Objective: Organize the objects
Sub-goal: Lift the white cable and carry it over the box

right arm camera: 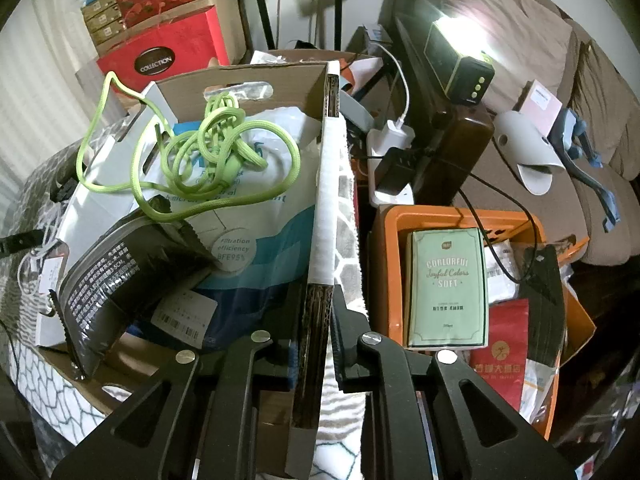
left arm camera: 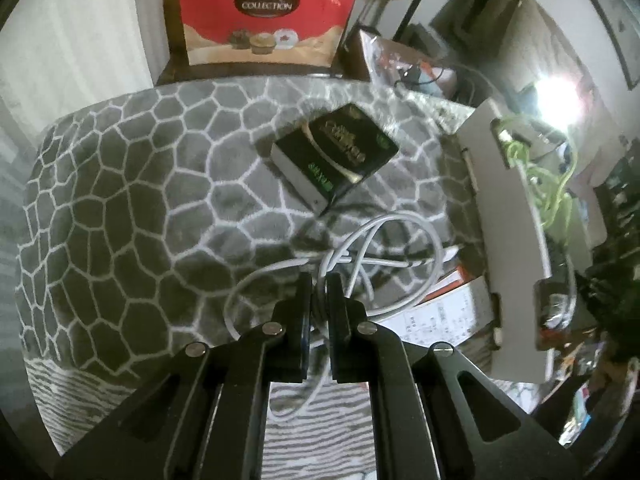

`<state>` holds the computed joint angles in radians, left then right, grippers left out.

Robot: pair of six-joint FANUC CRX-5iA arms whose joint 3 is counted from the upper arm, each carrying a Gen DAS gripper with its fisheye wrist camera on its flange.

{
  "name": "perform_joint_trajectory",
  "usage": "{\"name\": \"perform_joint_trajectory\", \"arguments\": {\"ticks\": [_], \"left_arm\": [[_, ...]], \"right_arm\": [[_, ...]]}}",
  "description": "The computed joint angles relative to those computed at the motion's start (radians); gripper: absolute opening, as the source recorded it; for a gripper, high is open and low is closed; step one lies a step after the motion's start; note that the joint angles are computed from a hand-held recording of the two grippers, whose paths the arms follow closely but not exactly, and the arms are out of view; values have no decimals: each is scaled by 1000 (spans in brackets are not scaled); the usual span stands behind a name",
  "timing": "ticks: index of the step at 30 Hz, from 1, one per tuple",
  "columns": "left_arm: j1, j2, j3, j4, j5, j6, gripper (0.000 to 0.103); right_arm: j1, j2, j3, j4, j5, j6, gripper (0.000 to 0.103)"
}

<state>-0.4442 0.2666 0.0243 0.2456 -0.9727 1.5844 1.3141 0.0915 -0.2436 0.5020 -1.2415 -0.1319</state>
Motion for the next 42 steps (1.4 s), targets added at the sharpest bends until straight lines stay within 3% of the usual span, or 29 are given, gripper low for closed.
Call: {"name": "perform_joint_trajectory", "arguments": {"ticks": [12,32,37,40,42], "left_arm": [[-26,-67,38,123,24,-85,6],[-162,24,307,154,20,-47,6],[-187,65,317,183,56,-35,6],[-202,82,285,206,117,-36,6],[-203,100,245,284,155,-61,6]], "right_arm": [[1,2,3,0,-1,-1,12],[3,4,7,-1,-3,-2,12],[3,5,7,-1,-2,-3,12],[3,5,7,-2,-3,-2,12],[3,5,7,-2,-3,-2,12]]}}
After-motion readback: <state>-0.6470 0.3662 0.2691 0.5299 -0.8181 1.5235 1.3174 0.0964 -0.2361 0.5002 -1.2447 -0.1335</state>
